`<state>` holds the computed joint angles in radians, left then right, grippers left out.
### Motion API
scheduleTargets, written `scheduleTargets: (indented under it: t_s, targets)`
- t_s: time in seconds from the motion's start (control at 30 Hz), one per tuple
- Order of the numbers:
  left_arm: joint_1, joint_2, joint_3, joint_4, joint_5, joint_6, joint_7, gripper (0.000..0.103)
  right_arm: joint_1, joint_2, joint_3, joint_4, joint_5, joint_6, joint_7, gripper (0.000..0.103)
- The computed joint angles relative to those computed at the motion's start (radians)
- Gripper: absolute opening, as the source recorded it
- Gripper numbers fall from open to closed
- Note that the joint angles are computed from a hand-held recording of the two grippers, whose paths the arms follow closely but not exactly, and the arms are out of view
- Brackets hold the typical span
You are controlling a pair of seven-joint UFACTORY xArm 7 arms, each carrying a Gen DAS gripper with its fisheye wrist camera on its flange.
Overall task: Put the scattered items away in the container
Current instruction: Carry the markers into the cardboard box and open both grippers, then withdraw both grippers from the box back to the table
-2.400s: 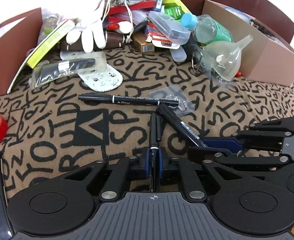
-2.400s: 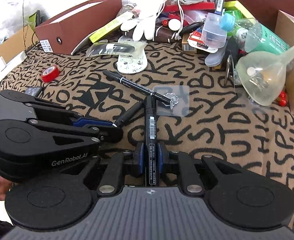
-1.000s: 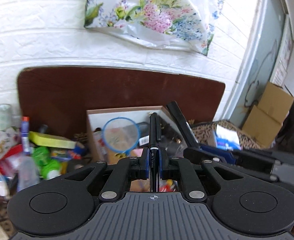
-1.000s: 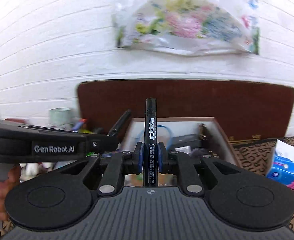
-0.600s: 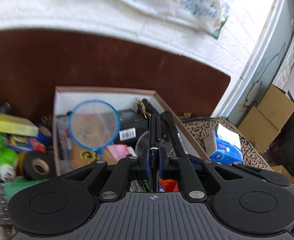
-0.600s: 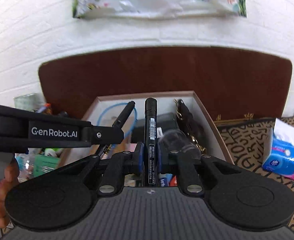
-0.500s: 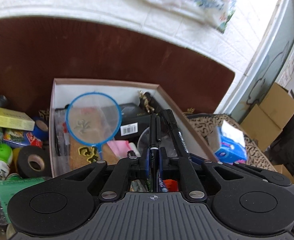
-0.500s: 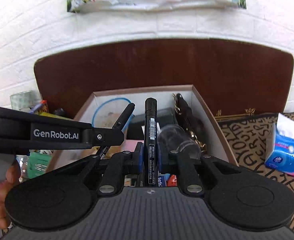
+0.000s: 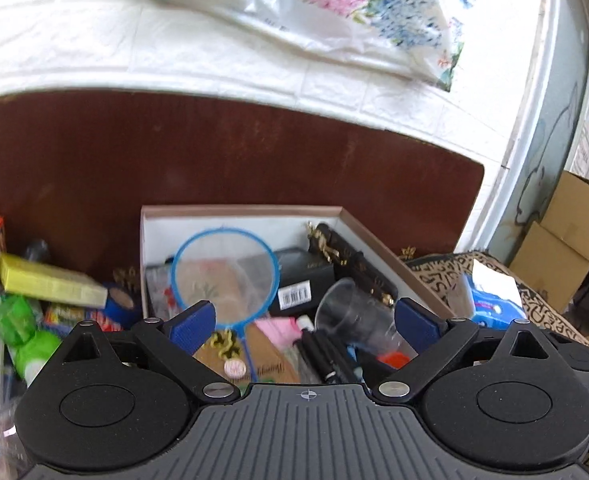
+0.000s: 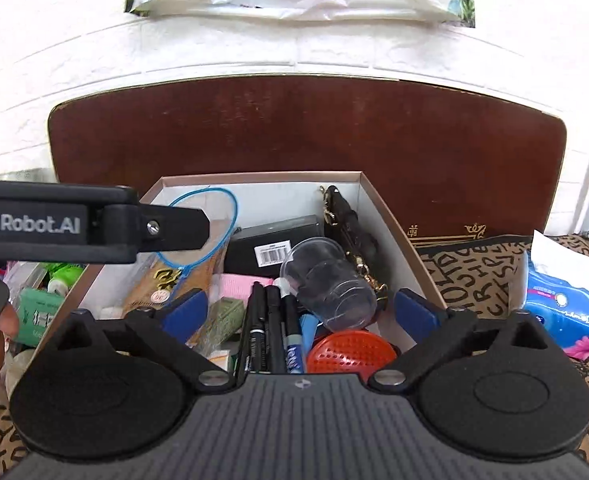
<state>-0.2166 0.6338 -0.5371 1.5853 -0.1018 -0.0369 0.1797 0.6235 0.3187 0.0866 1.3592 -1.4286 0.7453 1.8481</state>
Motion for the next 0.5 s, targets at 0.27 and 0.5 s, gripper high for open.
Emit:
scheduleTargets:
  t_s: [0.27,0.5]
  targets:
    - [0.016,-0.066,0.007,-0.086,-0.007,-0.001,0.0,0.102,0.019,-0.004,0.006,0.016,0.074,0.006,-0.066,0.102]
    - [0.087,-0.132,-0.056,-0.164,-0.027,-0.009,0.003,0.102,0.044,-0.036,0.023,0.012,0.065,0.056,-0.069,0.102]
